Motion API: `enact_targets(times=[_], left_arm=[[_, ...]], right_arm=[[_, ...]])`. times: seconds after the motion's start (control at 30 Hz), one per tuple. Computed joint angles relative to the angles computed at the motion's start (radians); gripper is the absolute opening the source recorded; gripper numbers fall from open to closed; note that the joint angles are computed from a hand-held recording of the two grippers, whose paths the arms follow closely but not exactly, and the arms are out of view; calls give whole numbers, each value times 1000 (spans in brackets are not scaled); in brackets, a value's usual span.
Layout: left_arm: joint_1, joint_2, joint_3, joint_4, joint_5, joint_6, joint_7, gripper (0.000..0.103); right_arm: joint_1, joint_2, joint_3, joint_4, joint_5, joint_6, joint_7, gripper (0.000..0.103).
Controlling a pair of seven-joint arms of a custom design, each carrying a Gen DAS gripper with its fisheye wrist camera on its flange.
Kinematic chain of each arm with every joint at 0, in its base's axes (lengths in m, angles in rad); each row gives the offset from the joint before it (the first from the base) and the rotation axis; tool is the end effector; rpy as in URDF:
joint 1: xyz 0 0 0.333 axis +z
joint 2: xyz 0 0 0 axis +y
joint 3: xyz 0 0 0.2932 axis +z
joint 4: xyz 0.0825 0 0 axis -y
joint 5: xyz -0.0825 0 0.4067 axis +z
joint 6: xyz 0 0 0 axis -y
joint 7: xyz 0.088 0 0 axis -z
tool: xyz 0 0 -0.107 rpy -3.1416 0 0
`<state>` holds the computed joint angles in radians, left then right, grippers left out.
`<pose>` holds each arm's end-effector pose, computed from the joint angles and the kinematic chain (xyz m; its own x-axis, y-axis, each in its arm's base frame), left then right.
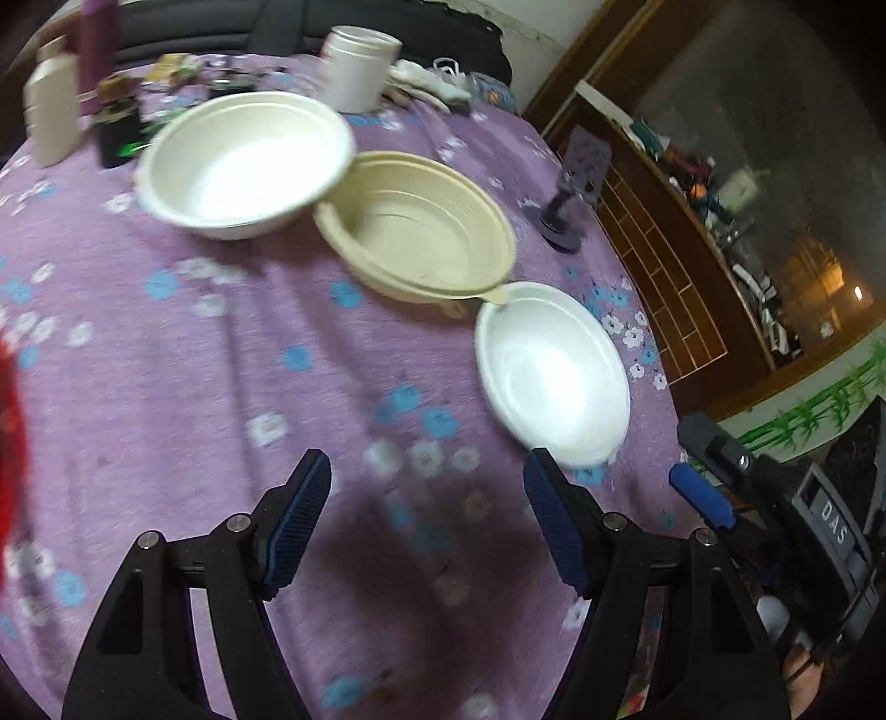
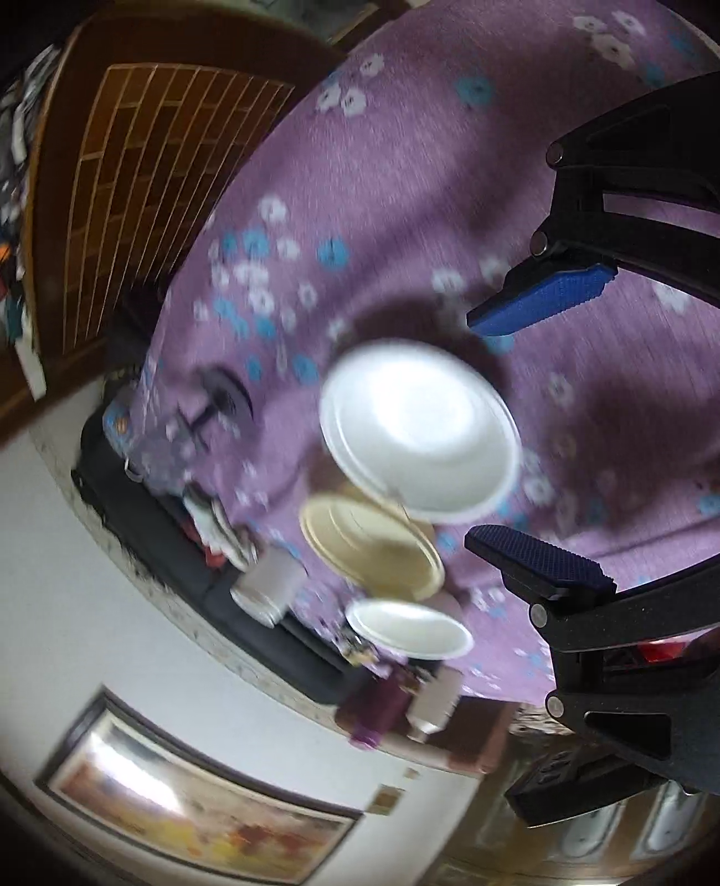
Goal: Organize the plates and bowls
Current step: 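Move both grippers to the large white bowl and grasp its rim, then lift the white bowl with both grippers and carry it over the stack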
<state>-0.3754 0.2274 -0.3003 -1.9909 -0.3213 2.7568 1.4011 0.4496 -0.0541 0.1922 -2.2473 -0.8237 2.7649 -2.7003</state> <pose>0.5196 -0.3898 0.3775 -0.2792 -0.8774 0.3900 -0.9088 0.1103 -0.4025 0.4369 0.3661 0.4058 -0.4315 -0.7367 -0.5207 -0.6213 0.6611 -0.4205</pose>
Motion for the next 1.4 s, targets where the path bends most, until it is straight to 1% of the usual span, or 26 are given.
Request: enact_targets(times=[0.07,0.13,0.17,0.2,0.27,0.3,0.37,0.43,0.47,0.5,0.53,0.57,0.6,0.63,0.7,0.77,0.9,0.97,1.03,1.17,1.4], left_arm=[[-36,45,26,52,79,1,-63,72],[-71,90,52,111,158,-18,-129,72],[-74,120,51,149,168,-41,-139,72],[-77,148,51,181,177,-58,-147,71],[-93,185,66,224,210,-83,-185,71],[-97,199,68,239,219,-86,-195,71],[-110,217,80,259,247,-92,-227,71],[-118,236,84,279,266,-91,-247,71],[-123,247,88,292,277,-99,-257,71],[-127,256,90,304,286,-106,-264,59],[-140,264,102,320,326,-136,-275,28],[-123,270,80,328,309,-151,-225,19],[-116,270,68,327,302,-156,-204,12],[-121,256,75,307,309,-141,-212,12],[-124,211,82,245,322,-97,-223,12],[-105,174,67,194,304,-66,-202,12],[-61,78,32,66,235,-18,-140,13],[-54,56,28,32,217,-1,-126,13],[-46,10,27,-30,202,27,-118,13],[-44,-43,33,-100,210,59,-133,13],[-7,-138,27,-227,161,103,-112,13]], right_arm=[[-12,2,-13,-19,10,20,-1,72],[-24,17,-26,-28,39,49,-15,72],[-28,24,-29,-33,45,66,-14,71],[-31,37,-34,-30,56,81,-19,67],[-36,59,-44,-25,64,98,-21,64],[-37,68,-50,-21,60,102,-15,58],[-35,88,-58,-10,77,100,-28,54],[-33,117,-66,9,101,107,-60,51],[-31,131,-69,18,125,109,-79,47],[-27,138,-73,21,134,113,-91,36],[-23,147,-74,28,149,112,-128,25],[-18,148,-79,25,143,130,-138,7],[-9,147,-84,24,130,140,-132,7],[4,142,-84,30,115,114,-122,7],[22,129,-85,31,67,90,-82,7],[35,110,-77,28,15,65,-36,7],[49,81,-47,21,-39,36,16,7],[57,69,-31,18,-51,18,30,7],[65,67,-17,24,-63,5,43,7],[84,82,-1,48,-63,-9,45,7],[128,142,-2,118,-47,-15,11,8]])
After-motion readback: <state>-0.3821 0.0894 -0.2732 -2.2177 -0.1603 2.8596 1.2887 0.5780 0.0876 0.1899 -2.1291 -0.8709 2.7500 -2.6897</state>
